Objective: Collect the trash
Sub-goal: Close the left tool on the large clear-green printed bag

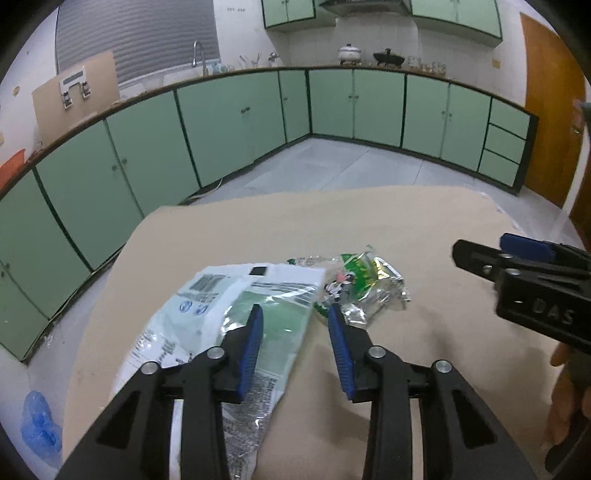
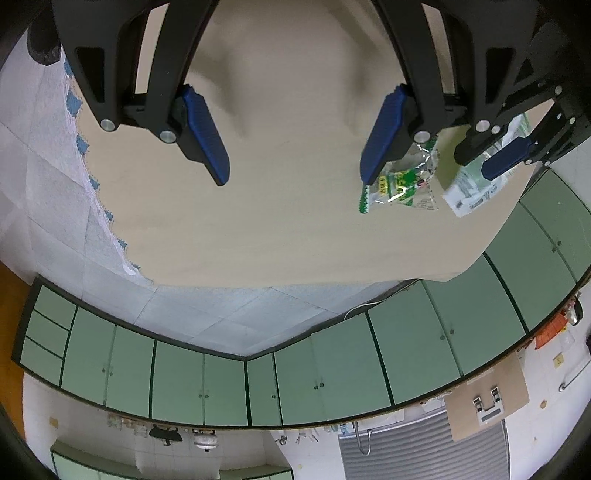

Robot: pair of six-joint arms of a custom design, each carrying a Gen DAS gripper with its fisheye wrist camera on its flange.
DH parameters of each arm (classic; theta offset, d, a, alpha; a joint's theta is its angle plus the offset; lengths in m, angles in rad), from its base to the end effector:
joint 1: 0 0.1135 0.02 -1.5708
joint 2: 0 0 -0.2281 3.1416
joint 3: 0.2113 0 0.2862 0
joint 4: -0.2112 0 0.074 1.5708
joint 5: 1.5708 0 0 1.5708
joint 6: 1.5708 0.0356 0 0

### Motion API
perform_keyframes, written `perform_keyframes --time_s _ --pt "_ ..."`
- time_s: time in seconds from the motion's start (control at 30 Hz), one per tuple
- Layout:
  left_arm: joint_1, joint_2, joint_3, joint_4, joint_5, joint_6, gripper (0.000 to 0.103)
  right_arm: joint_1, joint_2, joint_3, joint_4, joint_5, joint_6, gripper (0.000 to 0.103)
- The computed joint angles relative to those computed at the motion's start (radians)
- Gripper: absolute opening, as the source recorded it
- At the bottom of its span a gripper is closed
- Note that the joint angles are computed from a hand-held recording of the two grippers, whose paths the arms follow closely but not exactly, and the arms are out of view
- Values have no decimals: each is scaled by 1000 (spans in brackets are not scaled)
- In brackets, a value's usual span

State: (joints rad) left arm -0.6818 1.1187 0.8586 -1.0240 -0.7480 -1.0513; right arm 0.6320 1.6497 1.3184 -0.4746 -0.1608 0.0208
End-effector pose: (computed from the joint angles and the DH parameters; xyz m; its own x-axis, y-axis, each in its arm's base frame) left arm 0.1974 -0.1290 0.2087 -0.6411 -0.2993 -0.7068 -0.4913 0.8675 0.0783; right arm 0.3175 0.2395 0.2279 -0.5959 -0.4109 -0.6900 -0.6603 0.7397 0.1299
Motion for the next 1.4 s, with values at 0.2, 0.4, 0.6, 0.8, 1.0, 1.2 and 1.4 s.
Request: perform_keyframes --time_s 0.2,0.4,0.6,0.8,1.0,1.2,1.4 --pt "-32 -52 -32 -21 -33 -37 0 36 10 1 2 7 2 71" --pt "-60 -183 -59 -92 -82 -48 0 88 10 -8 1 25 20 71" --pt "-43 -278 -99 -70 -23 14 0 131 4 -8 9 48 35 71" --pt "-70 -204 -107 -45 -47 -21 19 98 4 -14 18 51 25 71" --pt "-39 -103 -64 -13 -37 4 46 73 17 0 24 33 23 71" --pt "73 -39 -45 21 59 73 38 65 26 2 27 27 16 71" --pt "27 -113 -90 25 47 52 0 61 23 -1 24 29 17 71"
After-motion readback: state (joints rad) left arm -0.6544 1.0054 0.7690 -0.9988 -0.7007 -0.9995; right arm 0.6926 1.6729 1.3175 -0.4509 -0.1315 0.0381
